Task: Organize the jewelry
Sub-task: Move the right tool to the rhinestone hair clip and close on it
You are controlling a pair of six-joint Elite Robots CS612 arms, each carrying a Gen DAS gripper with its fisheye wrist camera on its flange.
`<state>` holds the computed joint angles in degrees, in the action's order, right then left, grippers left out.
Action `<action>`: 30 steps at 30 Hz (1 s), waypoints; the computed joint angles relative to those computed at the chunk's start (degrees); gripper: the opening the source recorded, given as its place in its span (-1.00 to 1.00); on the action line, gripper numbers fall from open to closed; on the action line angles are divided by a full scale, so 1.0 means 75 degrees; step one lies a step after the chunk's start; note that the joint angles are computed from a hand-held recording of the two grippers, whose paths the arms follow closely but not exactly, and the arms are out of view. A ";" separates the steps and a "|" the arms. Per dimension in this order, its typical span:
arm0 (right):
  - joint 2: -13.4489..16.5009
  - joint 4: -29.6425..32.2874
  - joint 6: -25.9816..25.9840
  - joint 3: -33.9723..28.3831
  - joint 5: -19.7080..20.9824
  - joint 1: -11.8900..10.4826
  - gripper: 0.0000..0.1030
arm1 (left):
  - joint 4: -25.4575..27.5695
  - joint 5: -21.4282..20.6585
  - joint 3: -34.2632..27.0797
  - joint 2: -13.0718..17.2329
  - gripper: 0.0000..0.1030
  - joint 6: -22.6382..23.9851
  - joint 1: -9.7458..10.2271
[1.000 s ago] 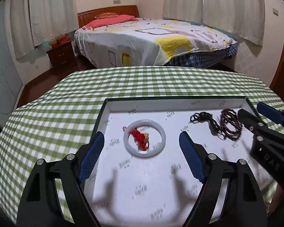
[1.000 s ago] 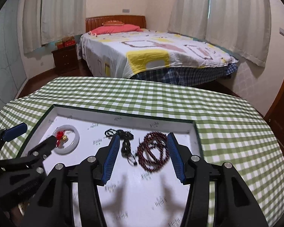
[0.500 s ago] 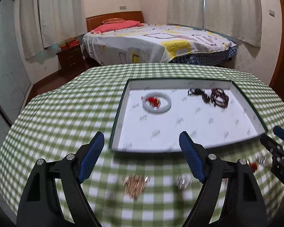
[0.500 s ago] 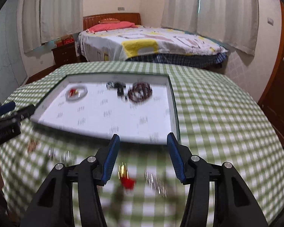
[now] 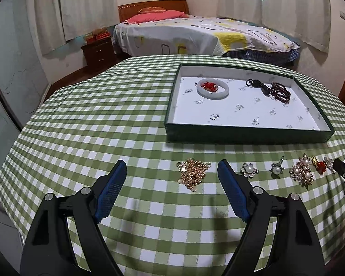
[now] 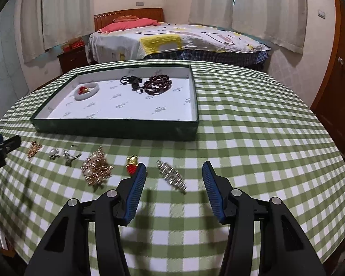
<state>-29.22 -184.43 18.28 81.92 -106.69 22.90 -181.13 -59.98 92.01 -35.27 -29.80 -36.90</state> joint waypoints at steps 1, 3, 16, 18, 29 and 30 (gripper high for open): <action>0.0017 0.0030 0.0006 -0.0027 -0.0005 -0.0007 -0.02 | -0.0025 0.0015 0.0006 0.0001 0.54 0.0014 -0.0004; 0.0083 0.0139 -0.0012 -0.0122 -0.0005 -0.0027 -0.02 | -0.0049 0.0027 0.0000 0.0010 0.54 0.0062 -0.0014; 0.0071 0.0582 -0.0060 -0.0158 0.0769 -0.0094 -0.36 | 0.0077 -0.0117 -0.0077 0.0067 0.54 0.0081 -0.0012; 0.0079 0.0580 -0.0084 -0.0174 0.0691 -0.0074 -0.36 | 0.0096 -0.0125 -0.0078 0.0071 0.54 0.0057 -0.0001; 0.0058 0.0555 -0.0199 -0.0170 0.0958 -0.0094 -0.64 | 0.0161 -0.0183 -0.0091 0.0088 0.54 0.0042 0.0008; 0.0060 0.0595 -0.0154 -0.0175 0.0924 -0.0102 -0.64 | 0.0159 -0.0172 -0.0089 0.0090 0.54 0.0047 0.0006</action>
